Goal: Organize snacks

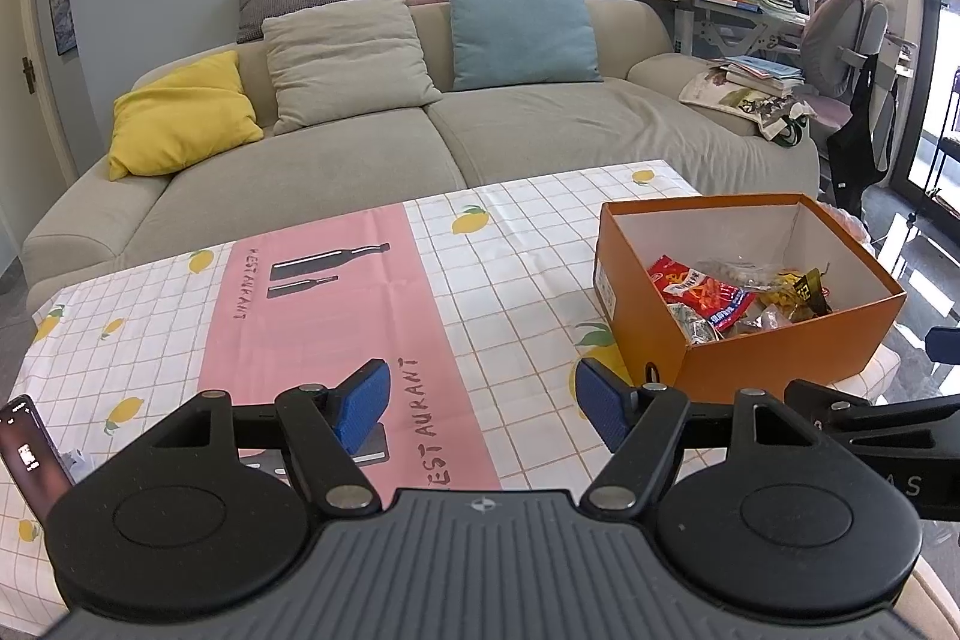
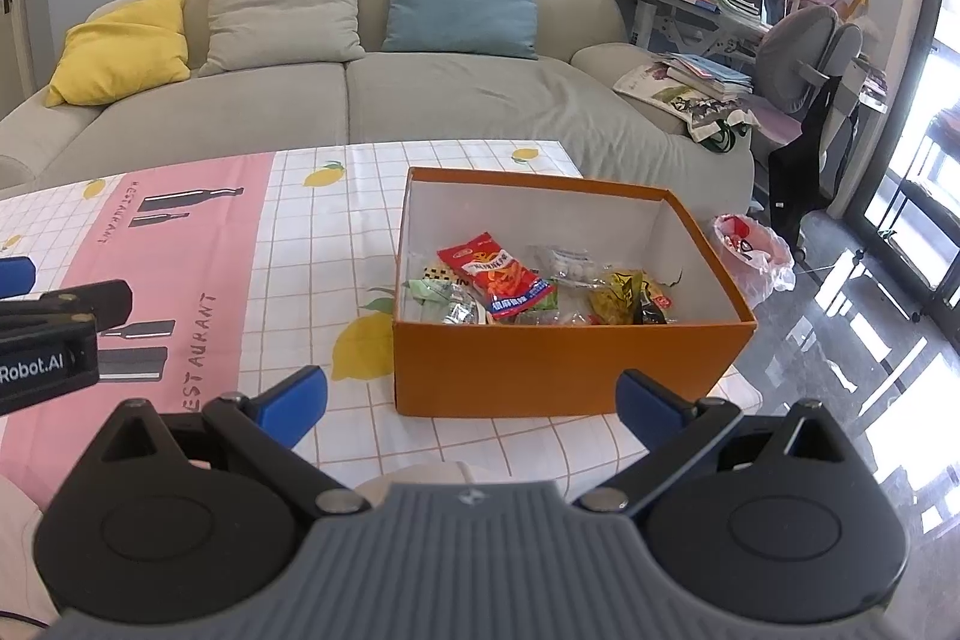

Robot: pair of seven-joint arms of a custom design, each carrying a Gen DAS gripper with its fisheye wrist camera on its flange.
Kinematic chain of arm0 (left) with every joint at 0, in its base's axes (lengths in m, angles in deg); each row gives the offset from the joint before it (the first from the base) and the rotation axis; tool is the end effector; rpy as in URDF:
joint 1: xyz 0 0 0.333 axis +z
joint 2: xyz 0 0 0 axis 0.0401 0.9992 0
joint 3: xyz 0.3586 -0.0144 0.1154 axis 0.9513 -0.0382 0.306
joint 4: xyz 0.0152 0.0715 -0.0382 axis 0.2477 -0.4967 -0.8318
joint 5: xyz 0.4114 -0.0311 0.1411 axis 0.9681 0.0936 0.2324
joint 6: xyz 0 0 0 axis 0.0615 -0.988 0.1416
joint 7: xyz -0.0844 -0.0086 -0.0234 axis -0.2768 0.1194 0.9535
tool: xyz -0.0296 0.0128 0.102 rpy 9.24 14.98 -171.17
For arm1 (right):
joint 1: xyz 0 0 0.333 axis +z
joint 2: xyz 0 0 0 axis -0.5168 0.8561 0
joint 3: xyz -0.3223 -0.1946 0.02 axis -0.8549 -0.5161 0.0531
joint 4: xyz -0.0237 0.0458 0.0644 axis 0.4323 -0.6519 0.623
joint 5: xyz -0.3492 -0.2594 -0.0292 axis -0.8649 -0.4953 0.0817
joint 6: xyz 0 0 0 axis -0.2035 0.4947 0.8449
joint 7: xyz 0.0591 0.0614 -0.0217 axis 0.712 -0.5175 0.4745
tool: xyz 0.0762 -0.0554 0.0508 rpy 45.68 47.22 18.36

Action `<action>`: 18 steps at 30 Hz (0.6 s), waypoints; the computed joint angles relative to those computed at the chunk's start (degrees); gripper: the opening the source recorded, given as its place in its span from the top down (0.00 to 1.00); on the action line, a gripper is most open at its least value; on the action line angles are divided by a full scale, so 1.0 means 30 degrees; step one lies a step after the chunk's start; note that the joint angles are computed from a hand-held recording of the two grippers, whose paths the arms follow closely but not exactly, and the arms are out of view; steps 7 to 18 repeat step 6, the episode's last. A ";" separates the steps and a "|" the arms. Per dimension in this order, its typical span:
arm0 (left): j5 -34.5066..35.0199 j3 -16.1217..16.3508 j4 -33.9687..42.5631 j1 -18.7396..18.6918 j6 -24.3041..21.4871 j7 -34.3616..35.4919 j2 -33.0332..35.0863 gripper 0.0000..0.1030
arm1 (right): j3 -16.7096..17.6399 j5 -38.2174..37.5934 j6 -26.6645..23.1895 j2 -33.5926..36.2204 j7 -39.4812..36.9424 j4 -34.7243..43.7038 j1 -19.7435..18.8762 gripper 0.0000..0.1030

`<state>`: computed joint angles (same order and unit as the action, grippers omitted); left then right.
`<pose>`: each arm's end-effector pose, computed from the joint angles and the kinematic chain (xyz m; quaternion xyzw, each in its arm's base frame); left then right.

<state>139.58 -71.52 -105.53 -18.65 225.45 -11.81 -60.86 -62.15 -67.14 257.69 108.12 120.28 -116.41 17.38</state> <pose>0.5707 -0.3357 0.4242 -0.7188 0.5398 -0.2338 0.3706 0.6239 0.2879 0.3928 -0.7593 0.5016 -0.2657 0.3183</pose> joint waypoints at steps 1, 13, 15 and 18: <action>0.0038 0.0007 -0.0051 0.0013 0.0097 -0.0069 -0.0038 0.19 | 0.0019 -0.0005 -0.0008 0.0001 -0.0016 0.0004 -0.0021 0.03; 0.0343 -0.0017 -0.0250 0.0011 0.0114 -0.0491 -0.0186 0.19 | -0.0002 0.0010 -0.0002 0.0011 -0.0027 -0.0027 0.0009 0.03; 0.0343 -0.0017 -0.0250 0.0011 0.0114 -0.0491 -0.0186 0.19 | -0.0002 0.0010 -0.0002 0.0011 -0.0027 -0.0027 0.0009 0.03; 0.0343 -0.0017 -0.0250 0.0011 0.0114 -0.0491 -0.0186 0.19 | -0.0002 0.0010 -0.0002 0.0011 -0.0027 -0.0027 0.0009 0.03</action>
